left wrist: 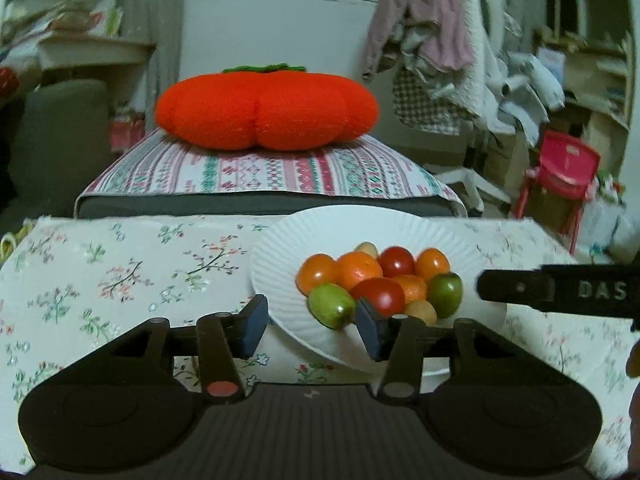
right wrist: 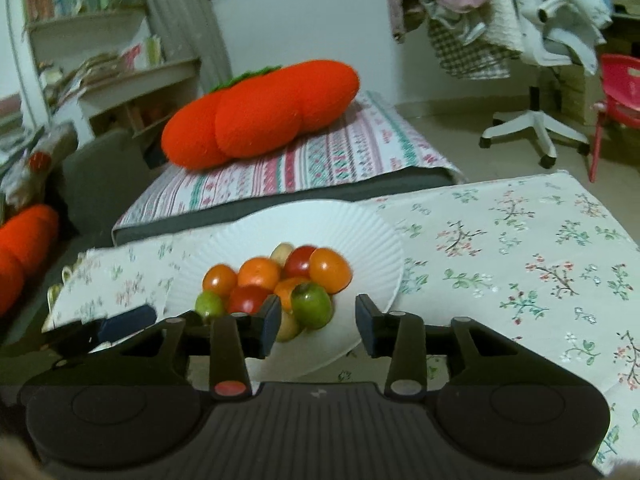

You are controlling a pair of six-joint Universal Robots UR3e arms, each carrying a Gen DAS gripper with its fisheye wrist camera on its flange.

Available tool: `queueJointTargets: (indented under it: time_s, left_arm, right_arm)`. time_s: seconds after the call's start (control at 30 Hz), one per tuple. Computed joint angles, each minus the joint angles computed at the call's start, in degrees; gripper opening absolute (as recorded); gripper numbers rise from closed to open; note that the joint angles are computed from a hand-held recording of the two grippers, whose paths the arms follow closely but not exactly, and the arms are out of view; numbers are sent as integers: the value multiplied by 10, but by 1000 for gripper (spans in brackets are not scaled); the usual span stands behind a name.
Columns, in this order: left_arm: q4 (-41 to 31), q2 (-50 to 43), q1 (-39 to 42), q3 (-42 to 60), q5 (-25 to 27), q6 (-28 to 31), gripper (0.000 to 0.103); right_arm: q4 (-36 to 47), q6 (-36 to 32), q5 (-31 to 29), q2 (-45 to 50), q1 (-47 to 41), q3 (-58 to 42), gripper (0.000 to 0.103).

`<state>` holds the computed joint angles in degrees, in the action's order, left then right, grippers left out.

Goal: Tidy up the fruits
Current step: 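Withdraw both open tools from the plate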

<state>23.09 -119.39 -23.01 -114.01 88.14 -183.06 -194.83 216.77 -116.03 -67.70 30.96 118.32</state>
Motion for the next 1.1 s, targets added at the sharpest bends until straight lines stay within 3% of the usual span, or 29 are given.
queueJointTargets:
  time_s: [0.17, 0.47, 0.8, 1.1]
  left_arm:
    - [-13, 35, 26, -22, -19, -38, 46]
    - [-68, 112, 80, -72, -67, -101, 48]
    - [-79, 236, 80, -185, -48, -100, 52]
    - [-109, 351, 67, -286, -22, -103, 52]
  right_arm:
    - [-15, 21, -13, -5, -4, 13, 41]
    - [-40, 43, -14, -18, -10, 37, 51]
    - [-39, 74, -65, -47, 51, 63, 59]
    - [31, 151, -143, -64, 130, 61, 61]
